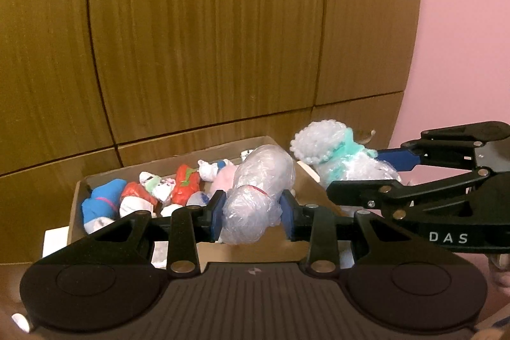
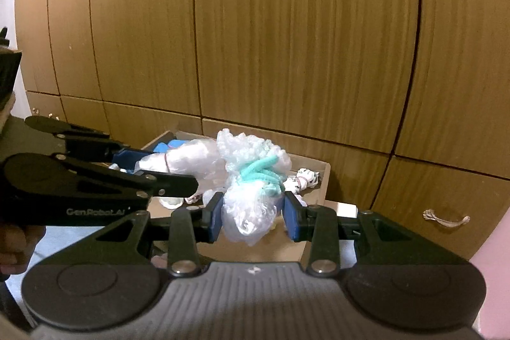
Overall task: Organize objects
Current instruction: 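Lift both held bundles and carry them into the cardboard box, then open both grippers to release the two plastic-wrapped bundles in the box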
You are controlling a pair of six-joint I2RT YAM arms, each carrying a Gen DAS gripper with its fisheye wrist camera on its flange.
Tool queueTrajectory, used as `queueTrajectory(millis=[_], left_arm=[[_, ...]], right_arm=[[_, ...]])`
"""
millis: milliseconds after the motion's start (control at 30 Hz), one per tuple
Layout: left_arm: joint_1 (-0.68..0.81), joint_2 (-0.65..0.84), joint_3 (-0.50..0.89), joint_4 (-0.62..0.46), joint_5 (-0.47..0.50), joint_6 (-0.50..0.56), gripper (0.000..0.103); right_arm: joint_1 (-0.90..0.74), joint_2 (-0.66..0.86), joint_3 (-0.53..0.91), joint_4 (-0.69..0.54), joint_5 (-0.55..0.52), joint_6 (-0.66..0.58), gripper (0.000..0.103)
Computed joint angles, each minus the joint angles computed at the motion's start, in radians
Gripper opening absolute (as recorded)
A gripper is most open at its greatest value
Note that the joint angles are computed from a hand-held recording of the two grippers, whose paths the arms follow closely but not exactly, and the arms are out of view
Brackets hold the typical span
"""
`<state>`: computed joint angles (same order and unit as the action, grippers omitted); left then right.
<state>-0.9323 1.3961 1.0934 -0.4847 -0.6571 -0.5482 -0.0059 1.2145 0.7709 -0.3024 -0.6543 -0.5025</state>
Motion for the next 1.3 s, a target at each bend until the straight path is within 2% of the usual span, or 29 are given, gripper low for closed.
queueTrajectory(millis=[333, 533, 867, 1067, 1167, 1233, 1300], left_arm=[[0.105, 0.124, 0.000, 0.099, 0.117, 0.060, 0.043], [0.167, 0.202, -0.003, 0.137, 0.211, 0.053, 0.043], [0.218, 0.234, -0.024, 0.169, 0.259, 0.068, 0.043], [0.225, 0.231, -0.015, 0.143, 0.283, 0.071, 0.044], [0.223, 0.217, -0.008, 0.120, 0.292, 0.060, 0.051], [0.223, 0.214, -0.005, 0.108, 0.288, 0.049, 0.063], [0.220, 0.203, -0.011, 0.106, 0.277, 0.046, 0.068]], right_arm=[[0.038, 0.201, 0.044, 0.093, 0.083, 0.005, 0.035], [0.074, 0.301, 0.075, 0.122, 0.143, -0.015, 0.035], [0.128, 0.340, 0.078, 0.127, 0.219, -0.099, 0.036], [0.146, 0.323, 0.087, 0.089, 0.264, -0.130, 0.036], [0.145, 0.292, 0.075, 0.087, 0.275, -0.139, 0.037], [0.139, 0.277, 0.072, 0.081, 0.272, -0.145, 0.037], [0.131, 0.265, 0.075, 0.065, 0.263, -0.147, 0.039]])
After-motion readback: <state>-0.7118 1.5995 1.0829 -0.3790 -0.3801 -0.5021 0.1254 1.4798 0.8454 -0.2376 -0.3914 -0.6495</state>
